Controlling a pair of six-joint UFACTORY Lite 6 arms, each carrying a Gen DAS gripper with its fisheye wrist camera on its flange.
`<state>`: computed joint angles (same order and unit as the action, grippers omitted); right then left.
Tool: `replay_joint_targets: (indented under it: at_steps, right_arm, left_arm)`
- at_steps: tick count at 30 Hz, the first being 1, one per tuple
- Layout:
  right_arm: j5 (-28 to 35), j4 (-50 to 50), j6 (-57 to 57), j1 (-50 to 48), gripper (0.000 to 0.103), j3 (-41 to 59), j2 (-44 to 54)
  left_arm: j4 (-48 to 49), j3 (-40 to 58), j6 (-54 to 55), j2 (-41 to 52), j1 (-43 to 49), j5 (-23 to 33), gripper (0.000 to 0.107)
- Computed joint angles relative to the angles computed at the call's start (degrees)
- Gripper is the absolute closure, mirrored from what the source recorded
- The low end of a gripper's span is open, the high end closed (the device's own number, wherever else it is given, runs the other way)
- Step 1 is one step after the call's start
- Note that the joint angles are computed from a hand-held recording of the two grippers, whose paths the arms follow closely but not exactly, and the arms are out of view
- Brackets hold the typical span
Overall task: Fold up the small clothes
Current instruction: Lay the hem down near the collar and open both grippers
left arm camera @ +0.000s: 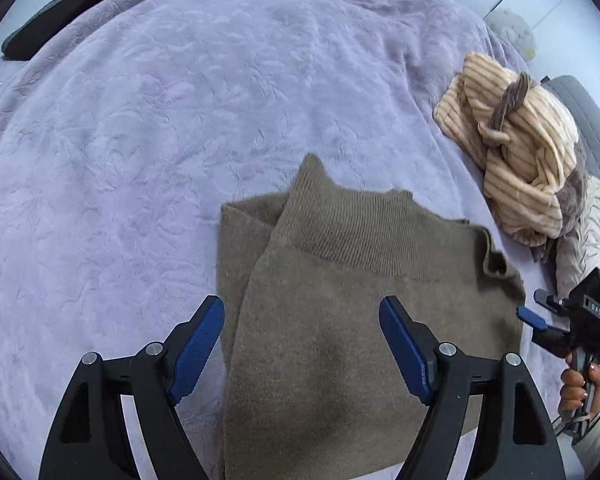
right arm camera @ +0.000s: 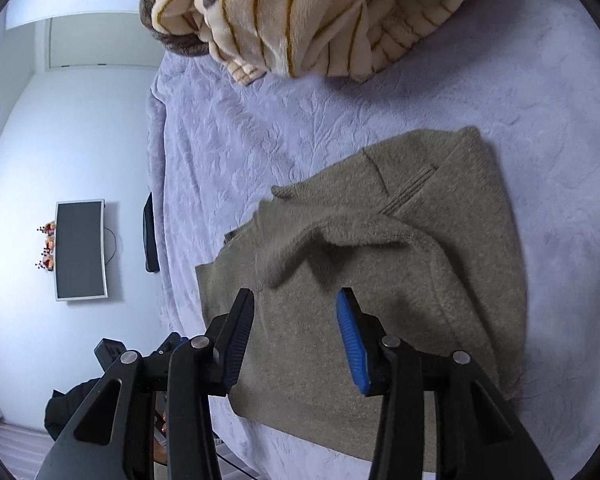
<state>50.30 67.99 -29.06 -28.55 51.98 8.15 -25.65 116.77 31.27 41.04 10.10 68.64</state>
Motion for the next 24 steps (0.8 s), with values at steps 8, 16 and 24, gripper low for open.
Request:
replay_joint_targets:
  at_steps: [8,16,24]
  right_arm:
    - [-6.0,-2.0,3.5,6.5,0.056,15.0,15.0]
    - [-16.1,-13.5,14.7,2.5,0.04,17.3,13.2]
    - [-13.1,-32.1,25.7,3.3,0.04,7.4,-3.2]
  left_arm:
    - [4.8,-3.2,-6.0,3.1,-7.4,-10.2,0.027]
    - [11.4,10.8,-13.4,11.3,-6.1,-7.3,0.027]
    - [15.7,-4.7,-8.2,-0.6,-3.9,-12.9,0.027]
